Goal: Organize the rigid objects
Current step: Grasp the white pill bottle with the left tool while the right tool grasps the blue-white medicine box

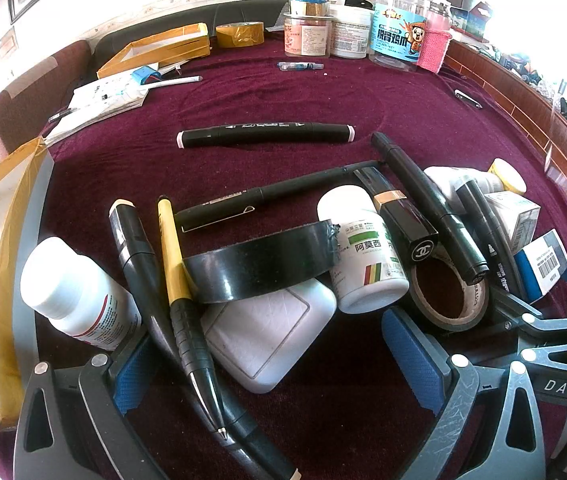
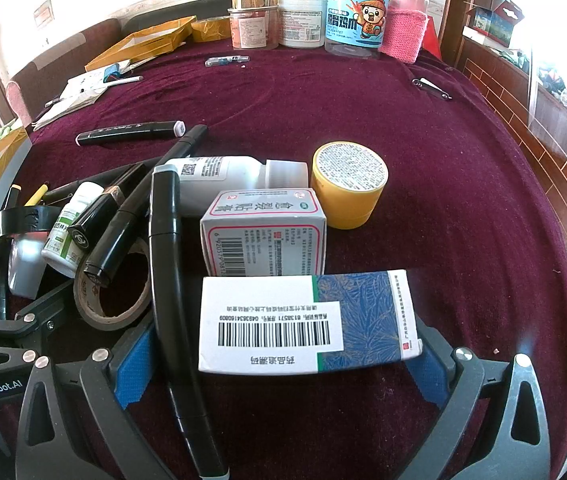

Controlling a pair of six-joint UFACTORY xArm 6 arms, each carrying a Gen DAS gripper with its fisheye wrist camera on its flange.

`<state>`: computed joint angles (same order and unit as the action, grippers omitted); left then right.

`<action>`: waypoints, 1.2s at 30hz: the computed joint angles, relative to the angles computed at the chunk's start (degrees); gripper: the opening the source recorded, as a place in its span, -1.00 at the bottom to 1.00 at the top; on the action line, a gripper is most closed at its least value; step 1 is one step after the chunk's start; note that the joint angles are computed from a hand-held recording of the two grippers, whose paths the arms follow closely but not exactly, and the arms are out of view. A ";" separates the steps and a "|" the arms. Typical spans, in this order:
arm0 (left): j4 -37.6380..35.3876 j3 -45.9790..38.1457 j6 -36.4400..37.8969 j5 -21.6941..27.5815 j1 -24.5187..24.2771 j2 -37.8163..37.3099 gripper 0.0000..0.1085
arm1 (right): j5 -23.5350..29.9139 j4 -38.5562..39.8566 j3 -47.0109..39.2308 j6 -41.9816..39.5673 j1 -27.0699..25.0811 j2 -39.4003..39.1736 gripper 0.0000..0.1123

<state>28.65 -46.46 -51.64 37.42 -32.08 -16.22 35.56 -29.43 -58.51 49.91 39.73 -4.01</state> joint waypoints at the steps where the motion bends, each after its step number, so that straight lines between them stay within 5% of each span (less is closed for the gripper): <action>1: 0.00 0.00 0.00 0.00 0.00 0.00 0.89 | -0.02 -0.01 0.00 0.01 0.00 0.02 0.83; 15: -0.18 0.16 0.27 -0.26 0.02 -0.09 0.89 | 0.06 -0.03 -0.07 0.00 0.03 0.03 0.83; 18: -3.65 0.36 5.96 -0.62 0.71 -0.98 0.88 | 0.02 0.05 -0.06 -0.12 -0.01 0.03 0.83; 23: -9.22 6.10 8.56 -4.68 2.06 -8.70 0.89 | 0.03 0.00 -0.11 -0.06 0.04 0.08 0.83; 28: -4.92 15.97 4.53 -12.92 2.91 -18.40 0.89 | 0.43 -0.64 -0.30 1.19 -0.02 0.26 0.83; 32: -7.70 16.14 8.56 -6.74 2.90 -22.69 0.88 | 0.52 -0.78 -0.39 1.41 0.03 0.35 0.83; 36: -14.96 18.62 13.15 -8.50 5.25 -25.53 0.69 | -1.54 2.48 0.91 -4.29 -0.71 -0.54 0.83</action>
<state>13.69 -27.84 -38.50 28.92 -26.83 -41.75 34.02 -26.95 -57.61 45.61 39.03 -4.55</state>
